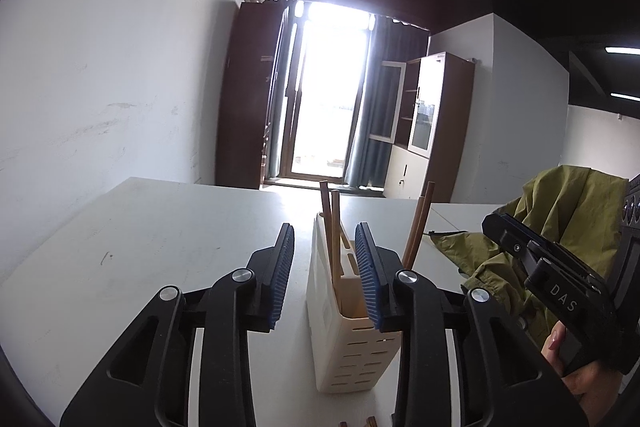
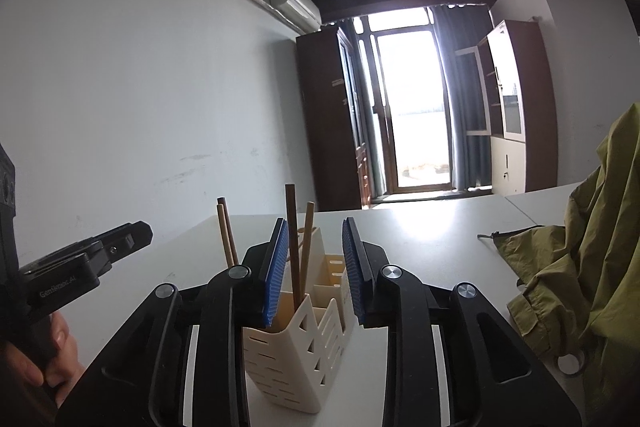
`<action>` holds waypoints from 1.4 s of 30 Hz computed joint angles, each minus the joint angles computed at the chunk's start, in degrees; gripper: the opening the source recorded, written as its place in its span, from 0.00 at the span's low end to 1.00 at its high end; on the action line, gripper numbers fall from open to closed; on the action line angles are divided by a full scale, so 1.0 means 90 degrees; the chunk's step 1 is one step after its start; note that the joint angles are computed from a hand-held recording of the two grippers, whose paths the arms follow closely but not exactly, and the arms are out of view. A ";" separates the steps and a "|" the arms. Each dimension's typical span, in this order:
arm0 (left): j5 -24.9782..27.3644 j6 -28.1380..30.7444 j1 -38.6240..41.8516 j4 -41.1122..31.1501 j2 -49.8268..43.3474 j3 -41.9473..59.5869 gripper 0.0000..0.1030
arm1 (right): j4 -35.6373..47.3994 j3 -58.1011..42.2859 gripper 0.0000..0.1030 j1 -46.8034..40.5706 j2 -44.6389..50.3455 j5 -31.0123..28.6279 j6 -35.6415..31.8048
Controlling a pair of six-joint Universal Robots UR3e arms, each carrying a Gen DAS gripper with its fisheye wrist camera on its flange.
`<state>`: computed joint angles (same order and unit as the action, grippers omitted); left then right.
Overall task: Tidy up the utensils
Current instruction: 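Move both open tools back down to the chopsticks lying on the table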
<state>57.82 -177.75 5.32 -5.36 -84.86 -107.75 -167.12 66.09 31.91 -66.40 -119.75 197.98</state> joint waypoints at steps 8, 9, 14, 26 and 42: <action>0.0100 0.0643 0.0104 -0.0927 0.0918 -0.0586 0.36 | 0.0512 0.0363 0.34 0.0330 -0.0332 -0.0319 0.0275; 0.0099 0.0715 0.0134 -0.1020 0.0994 -0.0633 0.37 | 0.0595 0.0359 0.35 0.0371 -0.0348 -0.0340 0.0304; 0.0087 0.1034 0.0288 -0.1584 0.1442 -0.0905 0.38 | 0.1210 0.0270 0.40 0.0536 -0.0389 -0.0373 0.0497; -0.0039 0.1639 0.0715 -0.2316 0.2185 -0.2019 0.42 | 0.1499 0.1646 0.44 0.0513 -0.0908 0.0119 0.1431; 0.0899 0.2064 0.0026 -0.2122 0.1271 -0.2428 0.42 | 0.2871 0.1261 0.44 0.0376 -0.0460 0.0724 0.1852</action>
